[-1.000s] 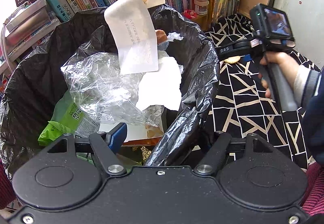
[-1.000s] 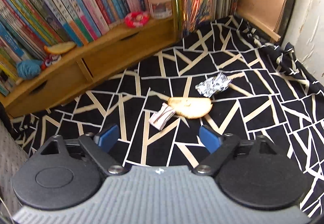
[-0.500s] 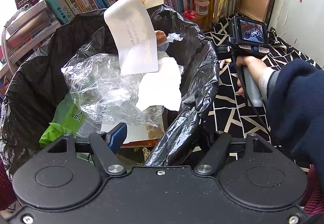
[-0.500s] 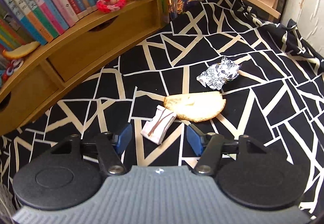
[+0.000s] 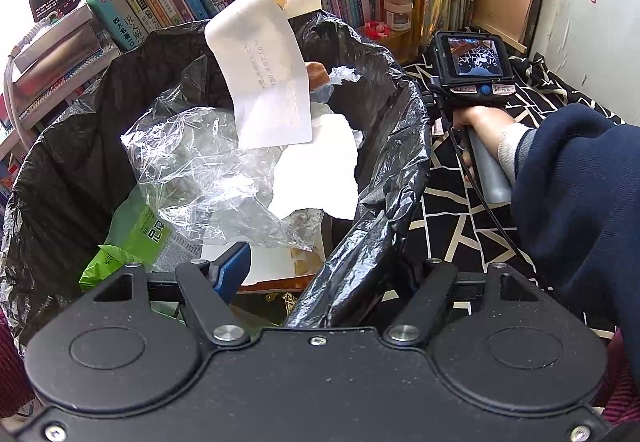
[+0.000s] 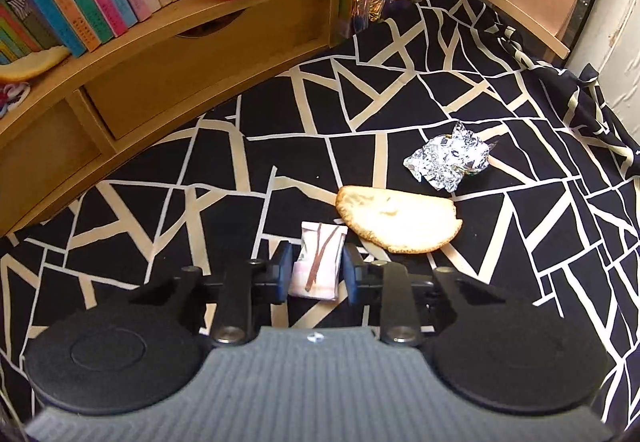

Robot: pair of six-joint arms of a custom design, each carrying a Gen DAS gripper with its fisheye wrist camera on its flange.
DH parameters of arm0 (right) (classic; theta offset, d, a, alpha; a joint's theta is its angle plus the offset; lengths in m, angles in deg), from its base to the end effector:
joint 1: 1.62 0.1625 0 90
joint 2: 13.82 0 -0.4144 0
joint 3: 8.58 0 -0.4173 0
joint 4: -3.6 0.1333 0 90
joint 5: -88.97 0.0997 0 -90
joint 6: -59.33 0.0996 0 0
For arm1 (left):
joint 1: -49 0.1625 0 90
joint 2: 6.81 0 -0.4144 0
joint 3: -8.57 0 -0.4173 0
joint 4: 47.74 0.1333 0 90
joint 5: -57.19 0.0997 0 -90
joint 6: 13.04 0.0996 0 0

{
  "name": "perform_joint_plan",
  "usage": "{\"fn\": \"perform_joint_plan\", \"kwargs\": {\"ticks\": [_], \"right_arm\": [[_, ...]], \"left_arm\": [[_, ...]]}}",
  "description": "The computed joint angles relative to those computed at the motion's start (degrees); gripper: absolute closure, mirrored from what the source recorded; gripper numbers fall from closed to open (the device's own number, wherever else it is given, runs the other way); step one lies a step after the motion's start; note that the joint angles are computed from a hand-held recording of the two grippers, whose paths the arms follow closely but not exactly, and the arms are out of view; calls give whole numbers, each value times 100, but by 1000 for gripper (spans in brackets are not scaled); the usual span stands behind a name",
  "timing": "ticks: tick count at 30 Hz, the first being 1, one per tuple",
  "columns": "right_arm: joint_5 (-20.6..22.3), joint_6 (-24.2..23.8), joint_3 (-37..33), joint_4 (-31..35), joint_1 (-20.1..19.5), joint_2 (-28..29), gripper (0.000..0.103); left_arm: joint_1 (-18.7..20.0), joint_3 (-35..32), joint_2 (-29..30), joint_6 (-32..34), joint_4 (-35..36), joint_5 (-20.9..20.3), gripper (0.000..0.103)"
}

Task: Collect trash
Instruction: 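Grasp the small white wrapper with the right gripper, then carry the white wrapper with the right gripper over the bag and release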

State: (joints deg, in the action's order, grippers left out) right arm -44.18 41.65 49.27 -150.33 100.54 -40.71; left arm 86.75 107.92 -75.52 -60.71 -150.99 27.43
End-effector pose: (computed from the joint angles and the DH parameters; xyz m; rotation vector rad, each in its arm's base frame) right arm 0.2429 -0.8178 0.1285 0.3312 -2.2852 0.6342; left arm -0.3319 -0.5349 0.2590 0.2757 2.1346 -0.7413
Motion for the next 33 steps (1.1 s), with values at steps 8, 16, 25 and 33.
{"fn": "perform_joint_plan", "kwargs": {"ticks": [8,16,25,33], "right_arm": [[351,-257,548,-309,148,-494,72],[1111,-706,1302,-656,421,-1333,72],[2684,-513,2102,-728,685,-2344,72],[4364,-522,2536,-504,692,-2749,70]], "left_arm": [[1,9,-12,27,-38,-14,33],[1,8,-8,26,-21,-3,33],[3,10,3,25,-25,26,33],[-9,39,-9,46,-54,43,33]]}}
